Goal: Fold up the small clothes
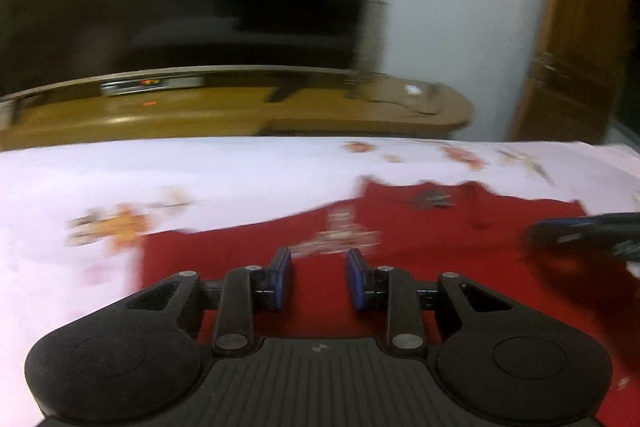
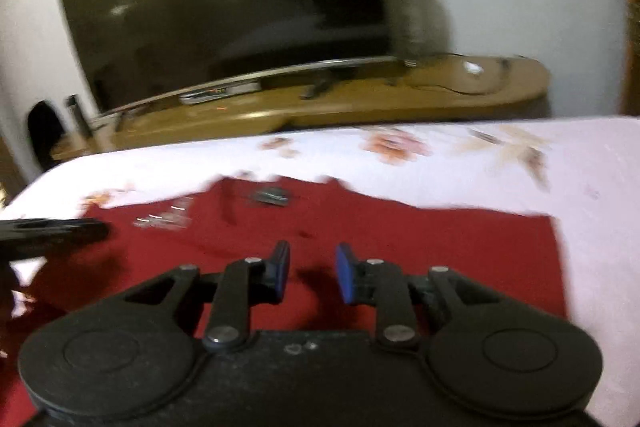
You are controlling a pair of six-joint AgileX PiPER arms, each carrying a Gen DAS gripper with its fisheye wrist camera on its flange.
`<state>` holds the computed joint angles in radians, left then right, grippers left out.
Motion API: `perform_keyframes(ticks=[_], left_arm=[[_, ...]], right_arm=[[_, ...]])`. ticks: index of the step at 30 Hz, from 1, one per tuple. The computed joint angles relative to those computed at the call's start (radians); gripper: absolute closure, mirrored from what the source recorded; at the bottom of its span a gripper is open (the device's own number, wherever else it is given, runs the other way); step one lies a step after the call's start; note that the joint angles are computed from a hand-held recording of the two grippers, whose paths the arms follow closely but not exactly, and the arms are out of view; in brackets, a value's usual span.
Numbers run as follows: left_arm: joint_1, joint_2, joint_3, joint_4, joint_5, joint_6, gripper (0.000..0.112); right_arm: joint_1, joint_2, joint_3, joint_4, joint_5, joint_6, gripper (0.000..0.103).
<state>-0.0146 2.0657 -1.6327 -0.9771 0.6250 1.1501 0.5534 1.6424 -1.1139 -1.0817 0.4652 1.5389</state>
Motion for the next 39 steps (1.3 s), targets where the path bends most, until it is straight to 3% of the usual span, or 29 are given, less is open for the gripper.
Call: perform_keyframes(ticks=[3,4,6,8,10,13,16,19,23,27,32,39], left_arm=[[-0.075,0.013,0.022,0.091,-0.075,-0.035,0.080],[-0.072,0.015,0.039,0.059,-0.104,0.001,0.070],[-0.040,0.014,0.026,0.043,-0.068,-0.024,0.068],[-0.002,-0.054,0.097,0.002,-0.106,0.056,0.068],[0.077,-0.104,0.155,-0.084,-0.050,0.158,0.067],[0.109,-0.095,0.197,-0.014,-0.081,0.197,0.067],[0.094,-0.105,0.202,0.007,-0.110,0.164,0.067],[0.069,-0.145,0.235,0.045,-0.141,0.145,0.067],[0.062,-0.178,0.288,0.023,-0.167,0.210,0.067],[0.058,-0.196,0.304,0.060,-0.178,0.175,0.067],[0.064,-0.225,0.330,0.061,-0.186,0.208,0.067],[0.114,-0.315,0.394,0.028,-0.146,0.270,0.066]], right_arm=[[0.003,0.105,-0.117,0.160,-0.017,-0.198,0.078],[0.008,0.143,-0.145,0.170,0.016,-0.233,0.080],[-0.018,0.139,-0.109,0.132,-0.027,-0.229,0.081],[-0.031,0.097,-0.086,0.179,-0.005,-0.273,0.078],[-0.005,0.011,-0.018,0.088,0.067,-0.192,0.072],[0.009,-0.117,0.138,0.006,0.059,-0.111,0.074],[-0.004,-0.120,0.203,0.011,0.071,-0.109,0.074],[0.030,-0.116,0.140,0.112,0.166,-0.177,0.072],[0.121,-0.149,0.136,0.054,0.236,-0.134,0.071],[0.100,-0.047,0.042,0.194,0.311,-0.266,0.068],[0.143,-0.104,0.060,0.159,0.346,-0.162,0.068],[0.253,-0.237,0.120,0.113,0.477,-0.061,0.067]])
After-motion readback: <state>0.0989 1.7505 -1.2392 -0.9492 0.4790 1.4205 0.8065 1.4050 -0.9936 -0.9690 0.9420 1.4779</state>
